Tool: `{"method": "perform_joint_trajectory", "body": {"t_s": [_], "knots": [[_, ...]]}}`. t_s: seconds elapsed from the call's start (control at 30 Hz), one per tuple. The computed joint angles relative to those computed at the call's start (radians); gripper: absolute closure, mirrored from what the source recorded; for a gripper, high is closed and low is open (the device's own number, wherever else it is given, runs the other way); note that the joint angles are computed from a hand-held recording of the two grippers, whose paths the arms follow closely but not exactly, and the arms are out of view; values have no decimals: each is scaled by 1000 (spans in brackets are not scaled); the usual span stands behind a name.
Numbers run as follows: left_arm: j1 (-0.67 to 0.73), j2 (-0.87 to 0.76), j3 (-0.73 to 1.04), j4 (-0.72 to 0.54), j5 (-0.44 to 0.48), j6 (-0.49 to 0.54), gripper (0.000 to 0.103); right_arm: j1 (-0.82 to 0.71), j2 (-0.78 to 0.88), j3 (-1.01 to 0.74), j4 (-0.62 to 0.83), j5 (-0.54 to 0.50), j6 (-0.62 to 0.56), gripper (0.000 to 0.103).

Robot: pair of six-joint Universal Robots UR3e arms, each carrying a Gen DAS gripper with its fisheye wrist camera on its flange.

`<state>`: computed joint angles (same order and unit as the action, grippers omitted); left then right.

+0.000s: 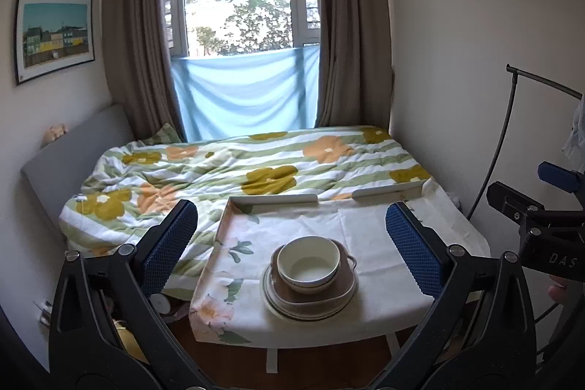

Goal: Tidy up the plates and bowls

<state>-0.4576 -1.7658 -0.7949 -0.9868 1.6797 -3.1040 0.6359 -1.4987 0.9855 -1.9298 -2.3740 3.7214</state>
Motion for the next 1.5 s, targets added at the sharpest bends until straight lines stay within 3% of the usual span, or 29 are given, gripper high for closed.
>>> {"method": "perform_joint_trajectory", "body": {"t_s": [1.5], "knots": [[18, -75, 79, 28, 25, 29, 1, -42, 20, -22, -13, 46, -33, 3]]}}
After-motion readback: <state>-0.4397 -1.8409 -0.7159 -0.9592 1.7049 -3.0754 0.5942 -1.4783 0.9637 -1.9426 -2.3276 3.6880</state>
